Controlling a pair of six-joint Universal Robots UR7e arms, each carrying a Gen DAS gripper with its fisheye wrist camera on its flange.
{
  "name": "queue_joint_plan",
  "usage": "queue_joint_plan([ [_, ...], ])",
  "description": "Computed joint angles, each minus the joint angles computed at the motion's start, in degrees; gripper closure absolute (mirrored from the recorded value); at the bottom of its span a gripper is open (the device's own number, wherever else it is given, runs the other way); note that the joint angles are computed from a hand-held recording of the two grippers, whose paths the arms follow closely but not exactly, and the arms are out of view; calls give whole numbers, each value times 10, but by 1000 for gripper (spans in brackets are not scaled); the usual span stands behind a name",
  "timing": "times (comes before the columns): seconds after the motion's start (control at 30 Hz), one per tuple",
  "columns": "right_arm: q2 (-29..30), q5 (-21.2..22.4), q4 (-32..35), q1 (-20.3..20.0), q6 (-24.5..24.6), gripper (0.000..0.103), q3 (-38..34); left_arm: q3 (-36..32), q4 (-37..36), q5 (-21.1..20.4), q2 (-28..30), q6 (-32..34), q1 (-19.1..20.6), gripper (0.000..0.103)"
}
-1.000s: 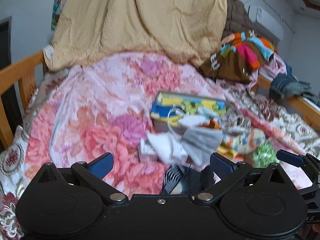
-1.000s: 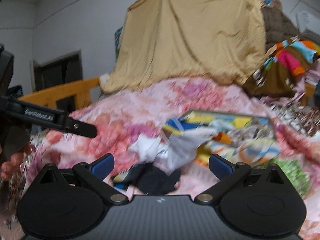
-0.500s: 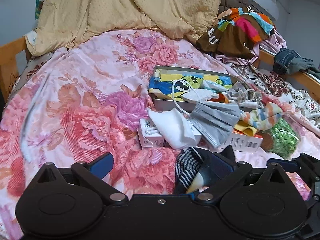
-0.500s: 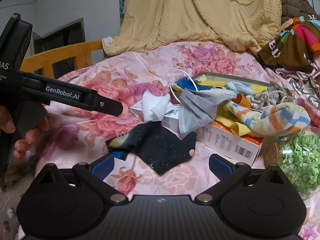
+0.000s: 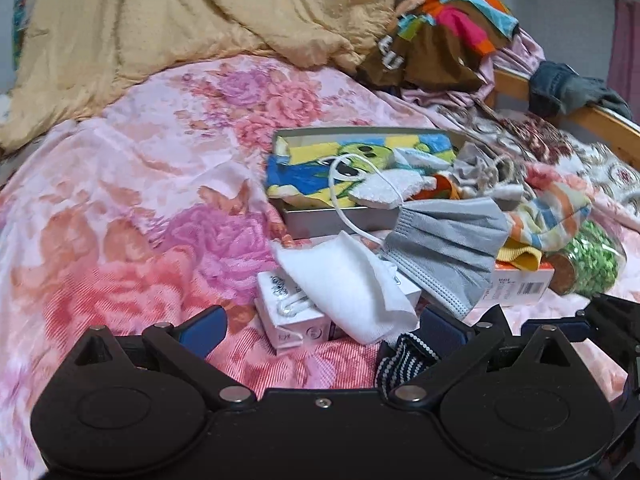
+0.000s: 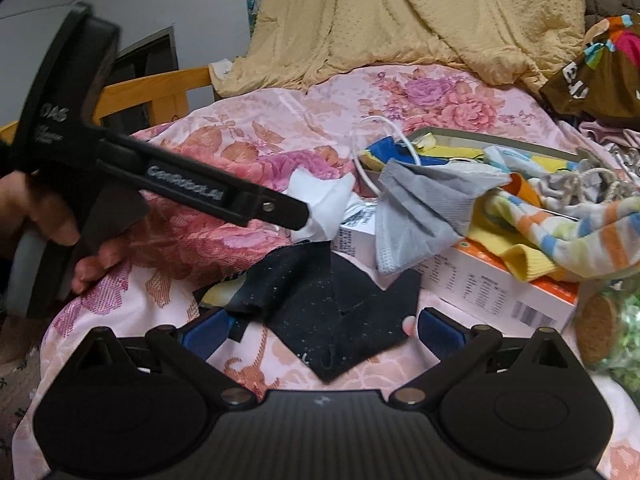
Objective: Organize soft objects
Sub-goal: 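Lower the right tool onto the black cloth mask while the left tool reaches the white cloth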
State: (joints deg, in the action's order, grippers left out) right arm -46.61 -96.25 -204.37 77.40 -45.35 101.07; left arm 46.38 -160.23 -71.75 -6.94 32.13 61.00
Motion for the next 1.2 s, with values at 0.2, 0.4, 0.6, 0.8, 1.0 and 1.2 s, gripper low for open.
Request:
queue_joint_plan([
  [0.2,8,0,19,0,7,0,-19,-70,56,-6,31,47,2,1],
  [0.4,10,17,36,-3,14,1,-29,-133,88,-3,65,93,-1,1],
  [0.6,10,24,36,-5,8,1,-27,-156,113,-4,81,120,-3,1],
  [0.8,16,17,23,-2,3,5,-28,-169,126,-1,90,140,-4,4],
  [1.0,17,14,19,-2,1,8,-27,-177,136,-1,93,135,-5,11],
  [1.2,17,14,19,-2,2,9,-28,-185,142,2,96,125,-4,14],
])
